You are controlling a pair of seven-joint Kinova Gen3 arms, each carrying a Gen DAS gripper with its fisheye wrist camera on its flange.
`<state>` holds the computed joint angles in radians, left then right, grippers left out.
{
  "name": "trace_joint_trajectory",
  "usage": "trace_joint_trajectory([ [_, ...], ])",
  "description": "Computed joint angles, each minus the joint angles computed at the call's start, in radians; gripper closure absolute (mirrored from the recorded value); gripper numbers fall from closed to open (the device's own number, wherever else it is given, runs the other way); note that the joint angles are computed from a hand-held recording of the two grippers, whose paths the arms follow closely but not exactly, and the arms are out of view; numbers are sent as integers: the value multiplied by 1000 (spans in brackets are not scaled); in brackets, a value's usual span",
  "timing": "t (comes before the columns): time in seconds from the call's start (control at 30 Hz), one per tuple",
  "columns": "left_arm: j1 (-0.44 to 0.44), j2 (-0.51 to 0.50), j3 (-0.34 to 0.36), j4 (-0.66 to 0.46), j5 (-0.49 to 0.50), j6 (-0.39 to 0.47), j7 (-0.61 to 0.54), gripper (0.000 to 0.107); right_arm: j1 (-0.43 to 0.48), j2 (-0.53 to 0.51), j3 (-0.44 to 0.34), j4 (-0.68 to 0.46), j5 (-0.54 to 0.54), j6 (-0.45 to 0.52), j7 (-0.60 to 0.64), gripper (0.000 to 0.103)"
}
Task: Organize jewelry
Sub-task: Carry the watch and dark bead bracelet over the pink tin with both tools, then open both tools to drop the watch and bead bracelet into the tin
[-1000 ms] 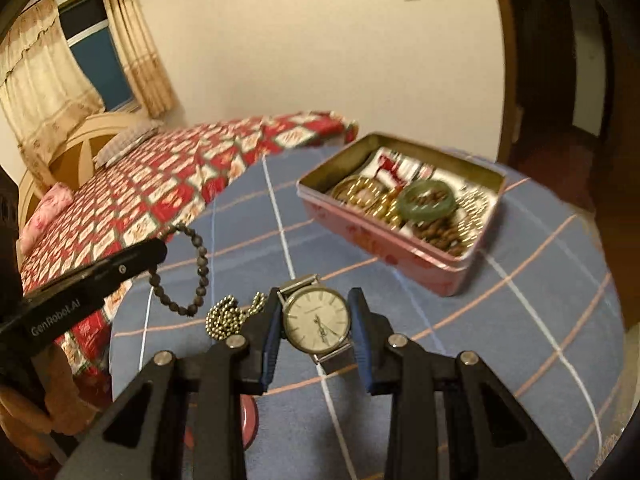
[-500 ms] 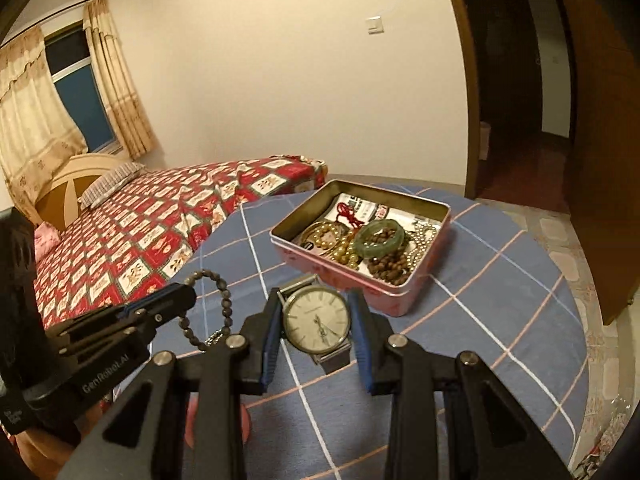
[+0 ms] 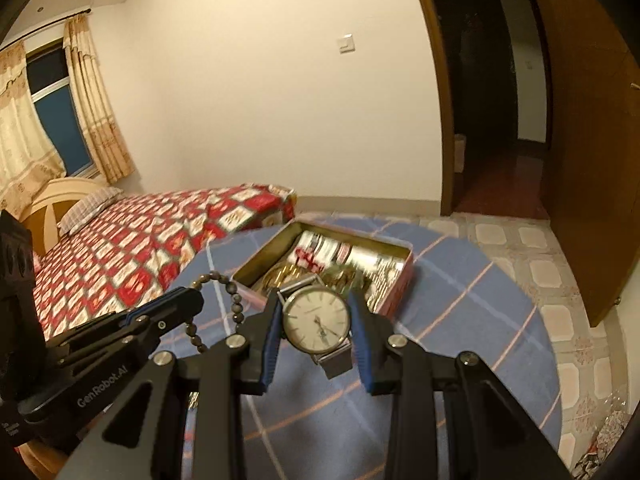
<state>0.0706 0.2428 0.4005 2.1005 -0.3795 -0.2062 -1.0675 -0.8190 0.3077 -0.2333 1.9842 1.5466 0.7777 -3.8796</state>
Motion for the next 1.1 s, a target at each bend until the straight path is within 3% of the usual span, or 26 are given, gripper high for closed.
trace_joint_trajectory([
  [0.2, 54, 95, -47, -148, 59, 44, -64, 99, 64, 45, 40, -78, 10, -57, 28, 68],
  [0.4, 172, 200, -160, -298, 169, 144, -165, 99, 109, 135, 99, -189, -108, -137, 163, 68],
  [0.6, 238, 316, -226, -467, 250, 326, -233, 99, 142, 208, 145, -266, -269, -223, 339, 68],
  [0.83, 324, 381, -340, -556, 321, 425, -252, 99, 136, 239, 212, -290, -367, -297, 419, 67],
  [0.9, 366, 396, -390, -588, 325, 465, -230, 99, 130, 247, 240, -287, -367, -329, 397, 62],
  [0.97, 402, 408, -433, -618, 315, 511, -200, 99, 140, 239, 262, -258, -326, -410, 321, 35],
  [1.0, 413, 412, -445, -633, 306, 539, -189, 98, 122, 232, 295, -245, -301, -446, 281, 33],
  [1.07, 417, 419, -444, -664, 292, 597, -176, 84, 41, 208, 387, -209, -253, -468, 199, 27],
  [1.1, 417, 423, -445, -675, 286, 613, -165, 68, -5, 195, 428, -190, -224, -455, 159, 26],
])
